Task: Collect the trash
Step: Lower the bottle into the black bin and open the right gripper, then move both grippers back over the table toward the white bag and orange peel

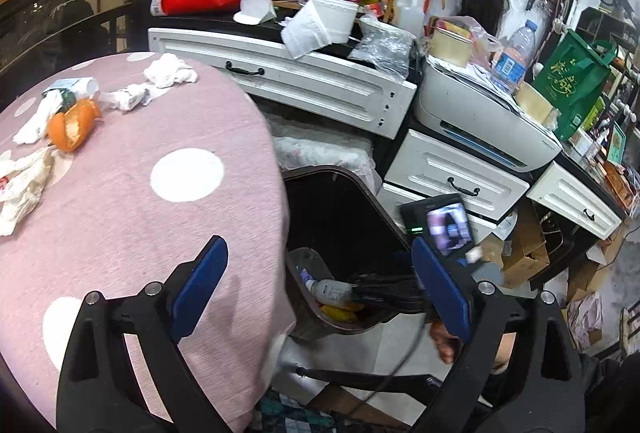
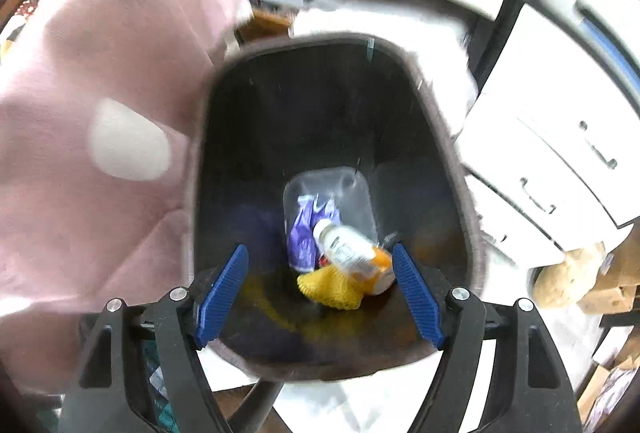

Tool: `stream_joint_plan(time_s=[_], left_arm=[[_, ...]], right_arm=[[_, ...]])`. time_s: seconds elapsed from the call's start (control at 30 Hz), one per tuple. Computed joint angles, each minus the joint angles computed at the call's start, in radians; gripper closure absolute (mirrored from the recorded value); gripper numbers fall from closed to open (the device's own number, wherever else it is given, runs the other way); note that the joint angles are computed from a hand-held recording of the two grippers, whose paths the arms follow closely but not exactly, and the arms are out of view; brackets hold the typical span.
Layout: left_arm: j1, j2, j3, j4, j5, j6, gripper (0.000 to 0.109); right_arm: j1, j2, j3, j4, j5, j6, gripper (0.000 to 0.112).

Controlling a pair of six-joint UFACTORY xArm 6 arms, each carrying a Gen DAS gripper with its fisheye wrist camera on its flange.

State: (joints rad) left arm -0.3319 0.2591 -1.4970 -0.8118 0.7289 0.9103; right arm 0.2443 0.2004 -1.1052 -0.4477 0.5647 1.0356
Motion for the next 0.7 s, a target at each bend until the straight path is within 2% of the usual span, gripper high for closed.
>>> stream_joint_plan(time_s=[0.23, 0.4, 0.53, 0.7], left_arm=[[0.048, -0.033, 0.033, -0.016, -0.025, 0.033, 0.017], [0.092, -0.034, 0.038, 0.002, -0.053, 0.028, 0.017], [0.130, -0.024, 0.034, 0.034, -0.085, 0.020, 0.016], [0.188, 0.011, 0.011, 0.094, -0.120, -0.019, 0.016]], right_arm=[[0.050, -0.115, 0.001, -0.275, 0.022, 0.205, 0.033], [0.073, -0.151, -0.024, -0.410, 0.003, 0.302, 0.030], [0.095, -0.142, -0.075, -0.455, -0.013, 0.307, 0.026], [0.116, -0.091, -0.168, -0.434, -0.038, 0.248, 0.021]])
